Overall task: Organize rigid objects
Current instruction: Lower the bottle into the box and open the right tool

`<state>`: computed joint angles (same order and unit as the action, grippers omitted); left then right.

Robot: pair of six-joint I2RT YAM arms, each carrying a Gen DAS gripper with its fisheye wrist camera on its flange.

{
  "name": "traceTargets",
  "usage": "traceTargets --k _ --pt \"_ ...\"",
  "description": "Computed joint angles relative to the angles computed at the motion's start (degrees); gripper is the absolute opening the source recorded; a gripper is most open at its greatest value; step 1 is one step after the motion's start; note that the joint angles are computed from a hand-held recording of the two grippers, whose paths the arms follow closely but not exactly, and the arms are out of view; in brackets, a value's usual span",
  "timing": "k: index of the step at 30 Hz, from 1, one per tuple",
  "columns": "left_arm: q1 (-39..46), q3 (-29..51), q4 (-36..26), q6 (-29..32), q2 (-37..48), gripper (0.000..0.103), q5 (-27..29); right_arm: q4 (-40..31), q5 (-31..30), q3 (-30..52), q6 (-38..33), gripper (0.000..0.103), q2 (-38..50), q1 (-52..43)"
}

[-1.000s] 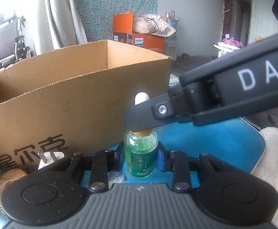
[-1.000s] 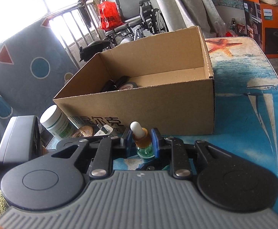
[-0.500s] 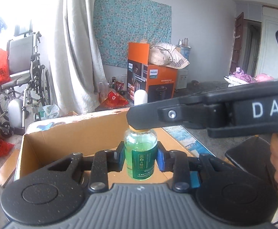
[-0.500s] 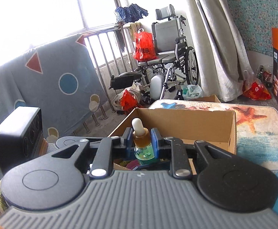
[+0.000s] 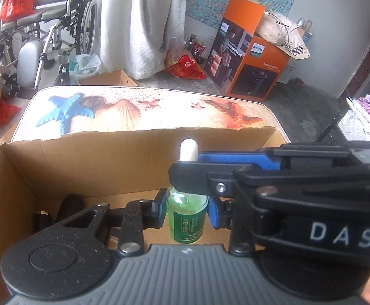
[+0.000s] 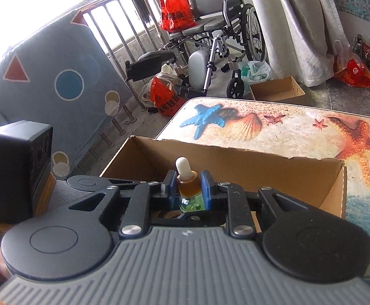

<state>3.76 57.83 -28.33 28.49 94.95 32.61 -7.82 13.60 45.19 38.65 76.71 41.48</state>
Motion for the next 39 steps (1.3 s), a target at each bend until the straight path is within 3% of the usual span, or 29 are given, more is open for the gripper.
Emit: traceTargets --k 5,12,20,24,29,33,36,38,39 --pt "-1.85 2.60 1.01 -2.47 4.29 0.034 -3.46 6.30 -4.69 1.03 -1.99 0.019 9.14 -4.98" --pt "-1.96 3.90 -0.28 -2.64 5.68 0.047 -4.41 11.33 -8.62 1.66 -4.04 0.020 14.75 -8.43" --pt "-2.15 2.61 -1.05 -2.98 2.66 0.053 -3.42 12.43 -9.12 1.02 -3.86 0.021 13.28 -7.47" --pt "-0.93 0.63 -1.69 -3.02 -1.65 0.069 -2.04 10.64 -6.81 -0.18 -2.69 0.021 9.44 -5.81" --pt "2.95 -2.52 -6.52 2.03 -10.69 0.082 2.86 7.19 3.72 -6.10 3.77 0.030 -4.15 1.48" --pt "9.14 -4.36 -16.22 11.75 -17.44 0.090 9.48 1.56 22.00 -10.74 11.77 0.047 -16.74 16.65" --pt "15.46 -5.63 -25.27 22.00 -21.61 0.092 13.30 -9.89 40.70 -10.40 24.77 0.051 -20.73 34.35" --pt "20.71 -6.21 -32.12 31.09 -23.53 0.093 15.92 -19.60 48.66 -8.22 37.32 0.052 -18.88 43.55" --pt "23.20 -6.58 -35.10 35.31 -24.38 0.094 16.86 -26.59 52.29 -6.59 47.16 0.053 -16.67 48.82"
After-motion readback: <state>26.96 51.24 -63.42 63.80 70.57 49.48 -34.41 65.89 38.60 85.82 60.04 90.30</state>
